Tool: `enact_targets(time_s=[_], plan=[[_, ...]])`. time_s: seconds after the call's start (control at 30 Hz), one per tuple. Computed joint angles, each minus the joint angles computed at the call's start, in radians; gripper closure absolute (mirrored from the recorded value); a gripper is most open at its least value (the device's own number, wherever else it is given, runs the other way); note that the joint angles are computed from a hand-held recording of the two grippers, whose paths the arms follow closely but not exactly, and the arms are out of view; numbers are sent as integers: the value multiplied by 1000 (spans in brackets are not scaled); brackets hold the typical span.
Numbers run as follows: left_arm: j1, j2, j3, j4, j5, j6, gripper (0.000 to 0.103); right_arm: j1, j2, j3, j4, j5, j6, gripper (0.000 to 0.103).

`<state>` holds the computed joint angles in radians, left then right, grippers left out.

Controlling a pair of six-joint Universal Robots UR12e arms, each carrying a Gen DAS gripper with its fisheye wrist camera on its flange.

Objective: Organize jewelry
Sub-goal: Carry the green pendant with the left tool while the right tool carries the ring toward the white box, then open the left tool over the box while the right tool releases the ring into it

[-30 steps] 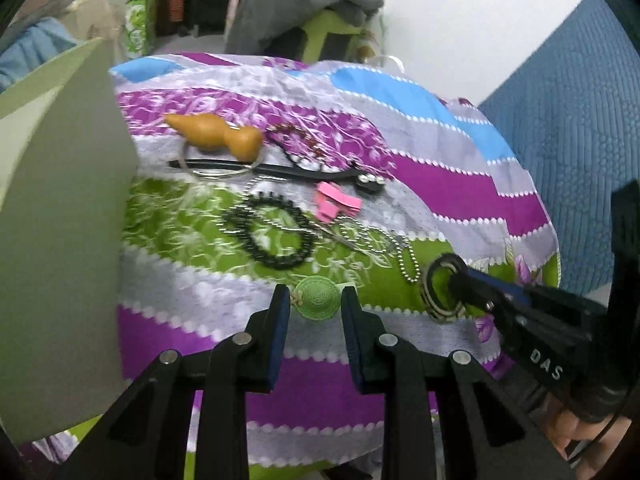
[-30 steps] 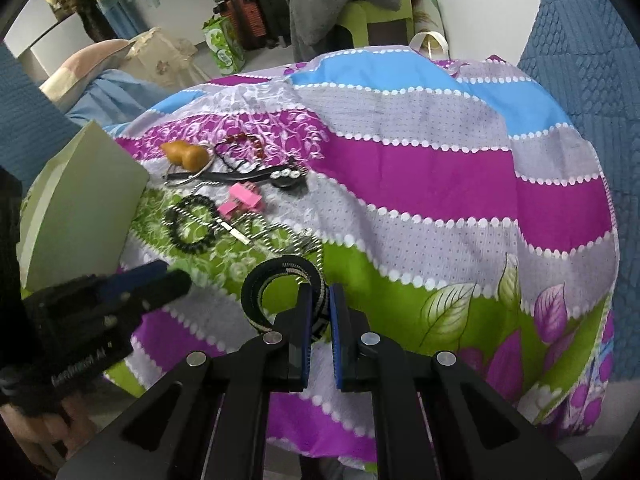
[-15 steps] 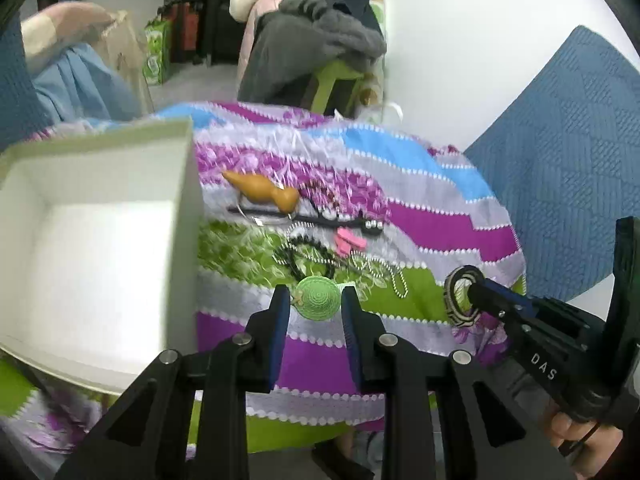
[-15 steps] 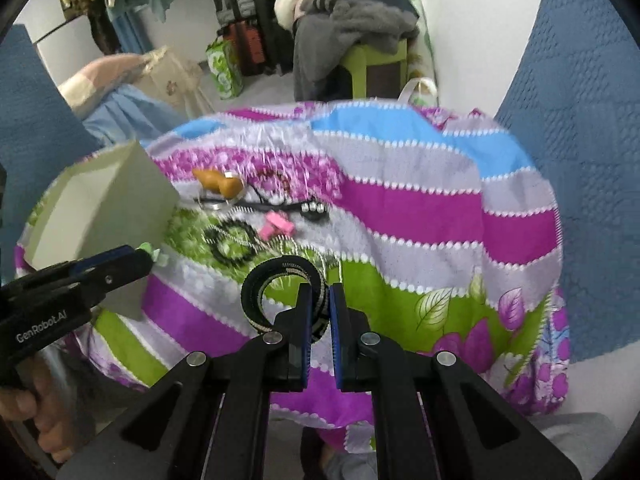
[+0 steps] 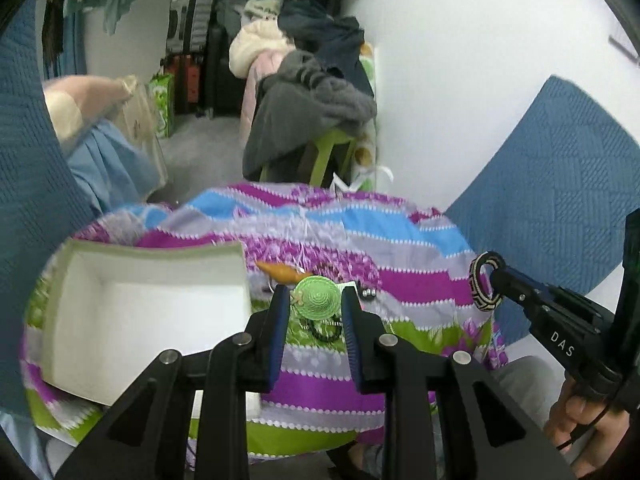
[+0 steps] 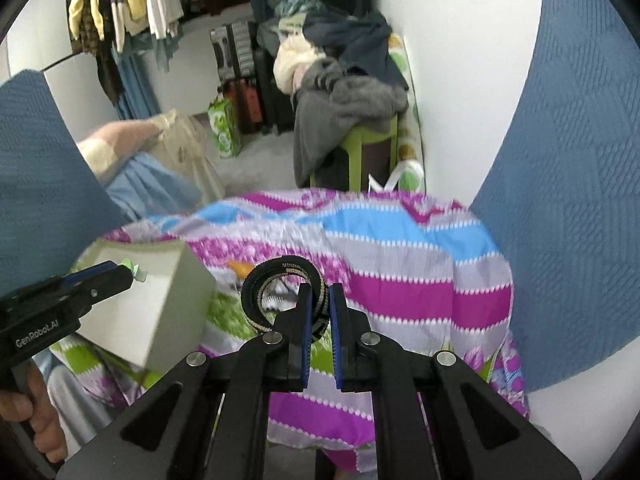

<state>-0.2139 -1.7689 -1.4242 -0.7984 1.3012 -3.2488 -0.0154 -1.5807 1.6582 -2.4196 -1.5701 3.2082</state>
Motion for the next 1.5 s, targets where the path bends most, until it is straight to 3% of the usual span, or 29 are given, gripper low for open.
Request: enact_targets(time_s=[0.4, 0.87, 1.5], plan=[[73, 23, 66, -7, -24, 51, 77, 79, 47, -117, -20, -64, 40, 97], [177, 40, 36, -12, -33, 78, 77, 179, 146, -207, -26, -89, 56, 97], [232, -2, -65, -162, -38, 127, 77, 236, 229, -173, 144, -62, 104, 97]])
